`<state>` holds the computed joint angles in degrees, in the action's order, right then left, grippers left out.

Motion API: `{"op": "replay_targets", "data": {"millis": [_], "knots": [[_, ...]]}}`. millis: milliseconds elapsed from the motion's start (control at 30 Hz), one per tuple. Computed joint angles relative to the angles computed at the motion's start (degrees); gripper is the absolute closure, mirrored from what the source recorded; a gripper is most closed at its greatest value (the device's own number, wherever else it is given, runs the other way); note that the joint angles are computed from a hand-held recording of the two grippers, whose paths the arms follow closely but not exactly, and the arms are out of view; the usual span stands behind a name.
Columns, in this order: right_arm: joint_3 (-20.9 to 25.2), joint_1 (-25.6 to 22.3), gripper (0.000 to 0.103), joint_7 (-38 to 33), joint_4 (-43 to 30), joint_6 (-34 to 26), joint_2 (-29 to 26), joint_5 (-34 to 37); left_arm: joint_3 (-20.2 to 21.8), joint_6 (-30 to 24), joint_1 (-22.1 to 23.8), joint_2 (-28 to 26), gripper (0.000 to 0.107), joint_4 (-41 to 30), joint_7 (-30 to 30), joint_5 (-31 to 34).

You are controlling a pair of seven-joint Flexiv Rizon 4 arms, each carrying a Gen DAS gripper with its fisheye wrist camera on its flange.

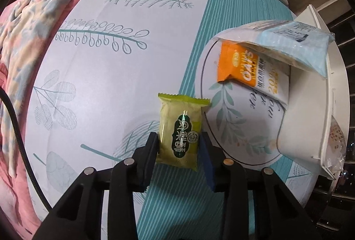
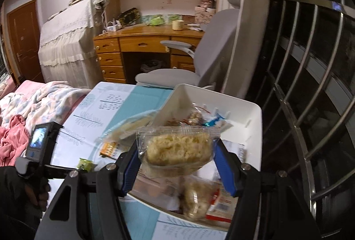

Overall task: Organize snacks
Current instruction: 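Carry the green cake and noodle-snack bag into the white box and open both tools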

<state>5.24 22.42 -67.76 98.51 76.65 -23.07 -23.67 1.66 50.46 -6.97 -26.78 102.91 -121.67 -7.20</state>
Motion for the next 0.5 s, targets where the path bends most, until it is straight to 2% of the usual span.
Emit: {"op": "replay_targets", "data": {"millis": [200,333,500], "knots": [[0.4,-2.08,0.04,-0.14,-0.04,-0.33,-0.32,2.05,0.12,-1.14,-1.05,2.5,0.072,-2.64,-0.1,2.03],[3.35,-4.93,0.04,-1.82,-1.13,-1.34,-0.72,7.64,-1.18,-0.24,-1.35,3.55,0.072,-5.29,2.19,1.95],[2.51,-5.06,0.04,-1.85,-1.07,-2.59,-0.57,9.1,-2.51,0.37,-2.28,2.77,0.072,-10.7,5.64,2.14]]}}
